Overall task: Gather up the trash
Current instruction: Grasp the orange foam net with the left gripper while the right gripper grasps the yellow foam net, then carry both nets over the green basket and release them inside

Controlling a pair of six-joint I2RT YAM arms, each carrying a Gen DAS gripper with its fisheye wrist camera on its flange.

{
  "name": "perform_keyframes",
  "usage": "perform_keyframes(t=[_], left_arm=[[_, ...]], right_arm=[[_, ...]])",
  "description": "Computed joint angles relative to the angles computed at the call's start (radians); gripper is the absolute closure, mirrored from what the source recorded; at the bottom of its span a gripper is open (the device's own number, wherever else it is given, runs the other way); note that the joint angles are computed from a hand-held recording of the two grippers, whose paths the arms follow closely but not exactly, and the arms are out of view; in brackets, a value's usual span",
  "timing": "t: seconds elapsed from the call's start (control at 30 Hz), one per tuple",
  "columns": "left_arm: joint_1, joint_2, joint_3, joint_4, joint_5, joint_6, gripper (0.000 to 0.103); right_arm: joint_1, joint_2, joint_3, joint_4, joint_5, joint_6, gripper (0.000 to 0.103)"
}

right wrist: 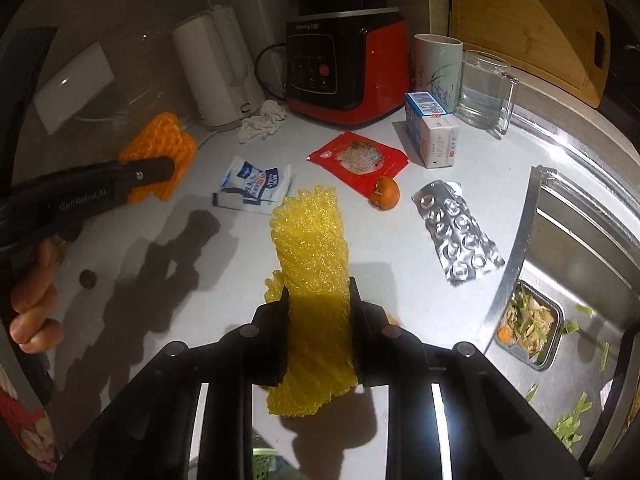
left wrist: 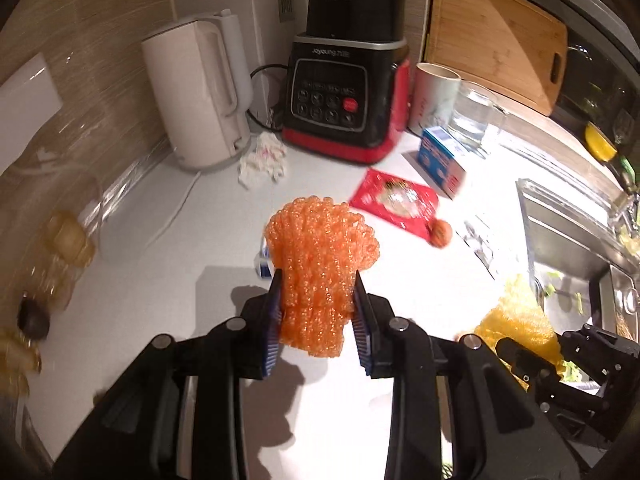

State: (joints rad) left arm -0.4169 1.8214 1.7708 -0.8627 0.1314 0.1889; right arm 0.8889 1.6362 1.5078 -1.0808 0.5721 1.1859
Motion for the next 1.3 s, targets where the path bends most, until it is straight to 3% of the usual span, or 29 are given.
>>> perform_keyframes(t=[0.33,0.67,0.87,1.2,1.3], left_arm=[[0.007,-0.526,-0.504,-0.095,0.013,-0.019,0.071],[-0.054,-0.963,-0.809,-0.283,-0.03,-0.068,0.071],[-0.151,-1.083,-0.869,-0.359,-0.089,-0.138,0.071],[-0.257,-1.144,-0.958,-0.369,-0.126,-0.217,0.07],[-0.282,-1.156,-0.97,-0.38,-0.135,-0.234,0.064]], right_arm=[[0.414,0.061,0.124,-0.308,0.058,0.426,0.078],[0.684,0.174,0.162,-0.378,-0.011,0.724,0.078],[0.751,0.23,0.226,-0.431,-0.017,0.79,0.077],[0.783,0.259,0.269,-0.484,-0.018,0.832,0.077],[0.787,0.256,0.262,-0.481,-0.023,0.838,0.076]])
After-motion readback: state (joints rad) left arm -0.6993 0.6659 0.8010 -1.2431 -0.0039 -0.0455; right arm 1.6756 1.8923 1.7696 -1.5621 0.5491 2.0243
